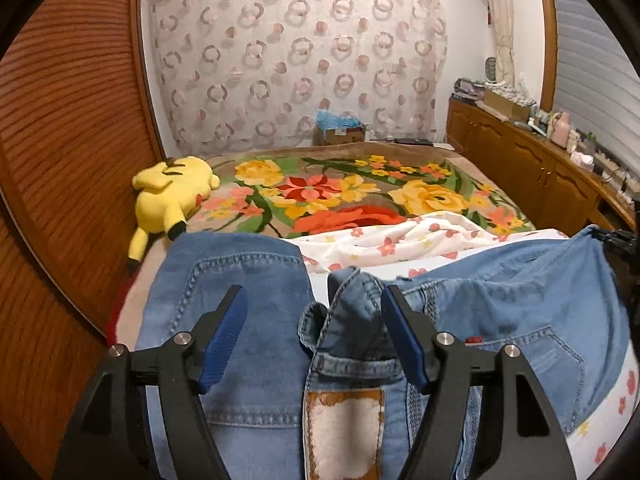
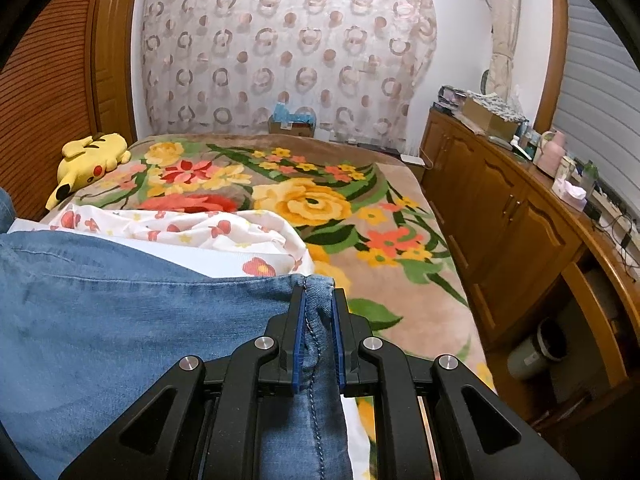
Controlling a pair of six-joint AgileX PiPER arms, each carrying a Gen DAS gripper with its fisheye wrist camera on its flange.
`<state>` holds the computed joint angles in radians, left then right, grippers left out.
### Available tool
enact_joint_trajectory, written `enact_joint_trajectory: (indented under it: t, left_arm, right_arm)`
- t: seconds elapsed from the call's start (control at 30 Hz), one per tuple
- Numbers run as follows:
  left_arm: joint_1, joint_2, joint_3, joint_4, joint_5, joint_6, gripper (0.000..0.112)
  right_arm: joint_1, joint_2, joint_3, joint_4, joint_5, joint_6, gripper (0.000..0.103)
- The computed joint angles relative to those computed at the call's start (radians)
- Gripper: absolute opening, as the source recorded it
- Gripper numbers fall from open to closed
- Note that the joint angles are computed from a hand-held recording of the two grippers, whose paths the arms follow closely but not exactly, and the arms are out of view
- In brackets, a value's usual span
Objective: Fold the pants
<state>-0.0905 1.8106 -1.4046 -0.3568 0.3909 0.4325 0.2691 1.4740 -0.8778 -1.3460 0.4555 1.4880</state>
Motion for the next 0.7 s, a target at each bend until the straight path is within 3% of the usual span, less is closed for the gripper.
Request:
enact_joint_trajectory:
  t: [0.2, 0.33, 0.47, 0.53, 0.6, 0.7]
  left_arm:
    - [0.002, 0.037, -0.023, -0.088, 0.036, 0.080, 0.070]
    - [0.005, 0.111, -0.118, -0.154, 0.145, 0.122, 0.048]
    - [-0.011, 0.117, -0.120, -0.135, 0.138, 0.110, 0.027]
    - [-0.022, 0.095, -0.096, -0.121, 0.112, 0.104, 0.020]
    - [-0.020, 0.067, -0.076, -0.136, 0.088, 0.110, 0.019]
    - [-0.003, 0.031, -0.066, -0.157, 0.066, 0.100, 0.018]
  right_arm:
    - [0.003, 0.013, -0.011, 0.000, 0.001, 0.001, 0.012]
    - [-0.001, 0.016, -0.006, -0.016, -0.009, 0.016, 0.012]
    - [-0.015, 0.004, 0.005, -0.007, -0.034, 0.000, 0.012]
    - [-0.036, -0.011, 0.015, 0.002, -0.085, -0.010, 0.012]
    - [-0.061, -0.028, 0.023, 0.013, -0.137, -0.012, 0.012]
    - [-0.073, -0.064, 0.040, -0.081, -0.138, 0.082, 0.011]
